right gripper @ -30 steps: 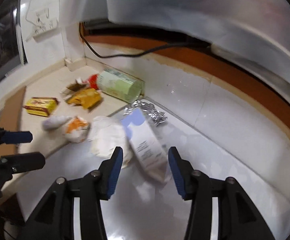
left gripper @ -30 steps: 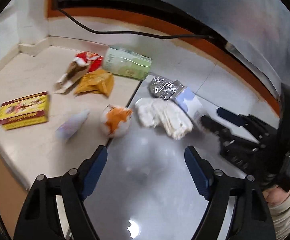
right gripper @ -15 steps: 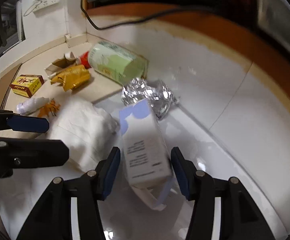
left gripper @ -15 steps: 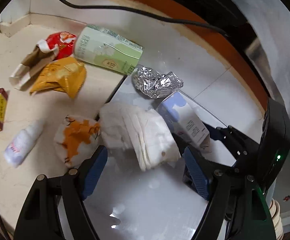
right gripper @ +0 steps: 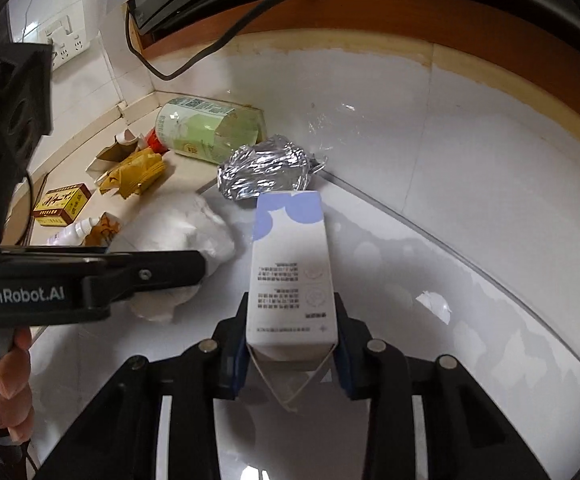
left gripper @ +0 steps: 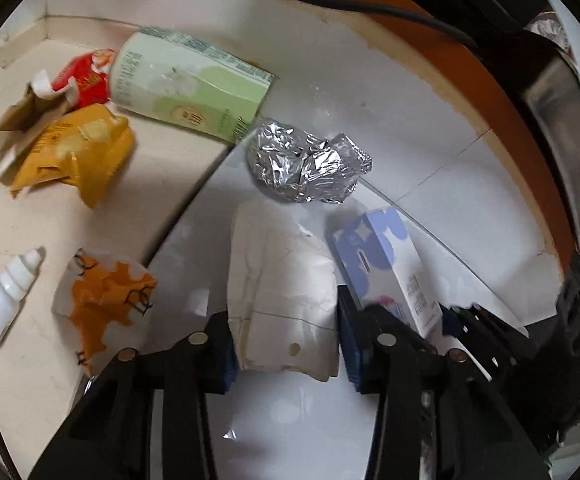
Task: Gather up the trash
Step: 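Grasp the white tissues with the left tool while the right tool grasps the milk carton, then carry tissues and carton down to the floor bin and open both tools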
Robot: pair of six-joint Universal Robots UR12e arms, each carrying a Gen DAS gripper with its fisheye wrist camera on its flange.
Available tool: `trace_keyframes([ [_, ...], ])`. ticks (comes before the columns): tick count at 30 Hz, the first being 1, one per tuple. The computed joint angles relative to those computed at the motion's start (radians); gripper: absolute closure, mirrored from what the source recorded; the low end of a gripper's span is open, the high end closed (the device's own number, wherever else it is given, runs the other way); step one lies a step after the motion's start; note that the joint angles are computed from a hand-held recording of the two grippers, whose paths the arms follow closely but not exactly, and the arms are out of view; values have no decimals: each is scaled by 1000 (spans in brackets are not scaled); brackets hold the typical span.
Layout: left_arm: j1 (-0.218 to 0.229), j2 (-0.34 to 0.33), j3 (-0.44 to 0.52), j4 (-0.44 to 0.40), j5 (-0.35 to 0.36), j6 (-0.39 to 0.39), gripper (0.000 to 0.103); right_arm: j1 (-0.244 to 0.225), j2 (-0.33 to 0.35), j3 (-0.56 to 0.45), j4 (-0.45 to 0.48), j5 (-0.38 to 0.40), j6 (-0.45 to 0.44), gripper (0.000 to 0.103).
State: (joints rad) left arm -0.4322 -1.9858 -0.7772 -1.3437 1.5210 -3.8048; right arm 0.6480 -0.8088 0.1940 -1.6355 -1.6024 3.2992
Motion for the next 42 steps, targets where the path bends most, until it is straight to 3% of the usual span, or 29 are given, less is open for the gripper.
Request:
trace_keyframes([
  [5, -30, 39, -37, 29, 74, 46, 69, 27, -75, 121, -76, -56, -14, 69],
  [10, -62, 122, -115, 72, 136, 82, 69, 61, -148, 225, -143, -101, -3, 69],
  [18, -118, 285, -264, 107, 211, 100, 69, 124, -296, 443, -269, -79, 49, 69],
  [26, -215, 418, -434, 135, 318, 55, 69, 203, -415, 641, -384, -52, 69, 69],
  [35, -314, 516, -631, 128, 455, -18, 68, 290, -463, 769, -418, -114, 30, 69],
  [42, -323, 565, -766, 124, 417, -46, 68, 309, -458, 815, -348, -106, 19, 69],
])
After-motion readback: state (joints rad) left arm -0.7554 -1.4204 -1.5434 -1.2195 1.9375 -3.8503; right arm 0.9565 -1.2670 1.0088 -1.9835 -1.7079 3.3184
